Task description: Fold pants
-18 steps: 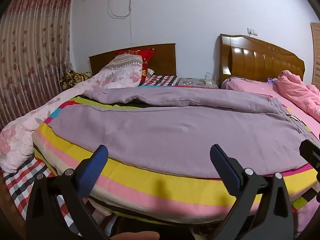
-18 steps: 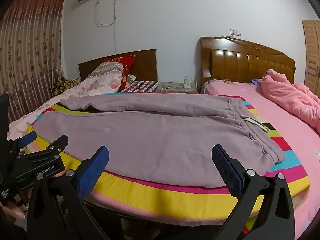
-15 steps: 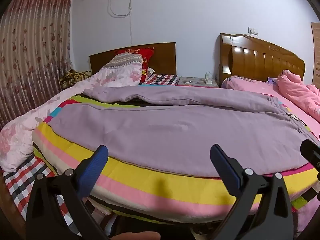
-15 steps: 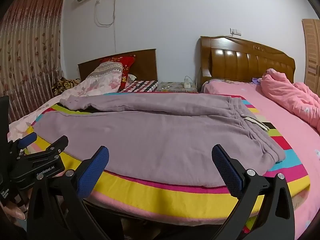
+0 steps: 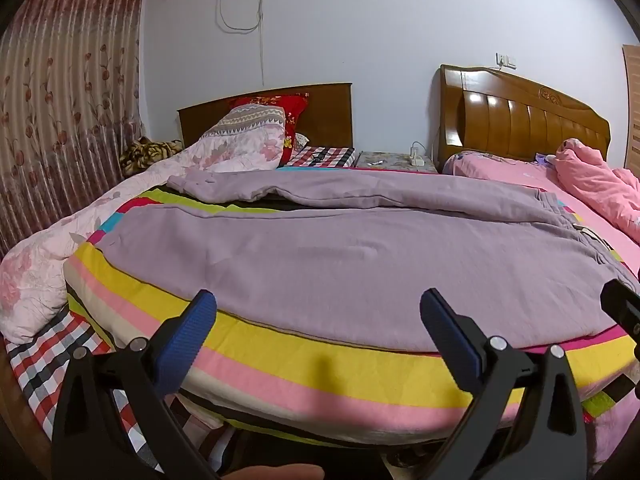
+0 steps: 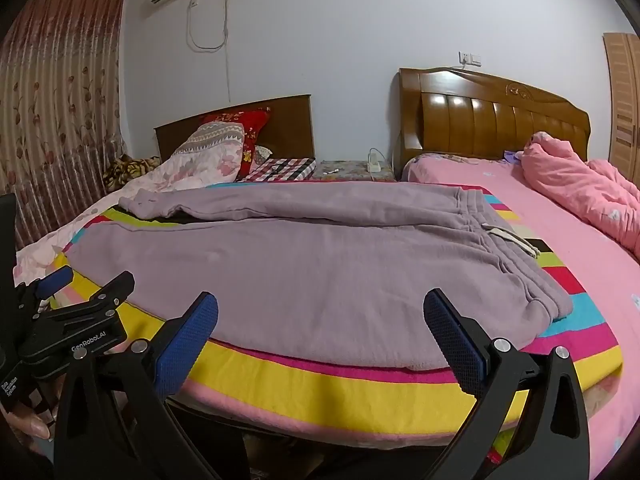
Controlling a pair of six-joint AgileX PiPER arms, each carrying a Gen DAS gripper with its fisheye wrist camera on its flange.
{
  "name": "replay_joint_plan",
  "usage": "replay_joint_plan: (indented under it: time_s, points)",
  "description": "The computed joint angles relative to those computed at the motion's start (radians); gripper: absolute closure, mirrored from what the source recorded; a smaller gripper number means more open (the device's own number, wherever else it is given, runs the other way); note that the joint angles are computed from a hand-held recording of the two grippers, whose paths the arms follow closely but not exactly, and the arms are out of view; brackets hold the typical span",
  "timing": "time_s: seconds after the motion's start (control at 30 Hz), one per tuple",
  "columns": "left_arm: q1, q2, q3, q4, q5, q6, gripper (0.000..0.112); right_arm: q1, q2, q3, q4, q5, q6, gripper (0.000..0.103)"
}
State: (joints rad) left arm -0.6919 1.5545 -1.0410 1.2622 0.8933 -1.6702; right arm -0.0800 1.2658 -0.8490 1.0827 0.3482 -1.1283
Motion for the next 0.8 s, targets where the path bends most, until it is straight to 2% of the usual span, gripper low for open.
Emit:
replay_joint_plan:
  time_s: [0.07,0.23,0.37,0.43,0.47,0.5,0.57,0.63,0.77,0.8]
  points:
    - [0.002,-0.002,0.002,0.000,-0.003,0.001,0.011,-0.013,0.003,-0.003,0.022,0.016,-0.029,0.004]
    - [0.002,-0.001,0.002,0.000,-0.003,0.001,0.011,0.012,0.006,0.004,0.009,-0.006,-0.003,0.004]
    - [-0.013,0.002,-0.004,-0.006,0.010,0.000,0.011,0.048,0.001,0.024,0.028,-0.045,-0.012,0.004]
    - [-0.014,0.002,-0.004,-0.006,0.011,-0.002,0.011,0.081,-0.004,0.029,-0.041,-0.075,0.073,0.004]
    - [-0.014,0.003,-0.005,-0.006,0.012,-0.002,0.011,0.107,-0.005,0.039,-0.055,-0.113,0.101,0.004]
    - [-0.015,0.002,-0.004,-0.006,0.013,-0.002,0.011,0.117,-0.007,0.044,-0.038,-0.115,0.098,0.004]
    - [-0.014,0.002,-0.004,-0.006,0.011,-0.001,0.011,0.043,-0.027,0.047,-0.022,-0.053,0.053,0.004]
    - [-0.014,0.002,-0.004,-0.007,0.011,0.000,0.011,-0.023,0.005,0.007,0.030,0.029,-0.032,0.004]
    - [-0.016,-0.001,0.008,-0.004,0.008,-0.010,0.011,-0.013,0.000,0.021,0.032,0.022,-0.029,0.004]
    - [-0.016,-0.003,0.013,-0.004,0.007,-0.013,0.011,-0.030,0.013,-0.007,0.002,0.046,-0.003,0.004]
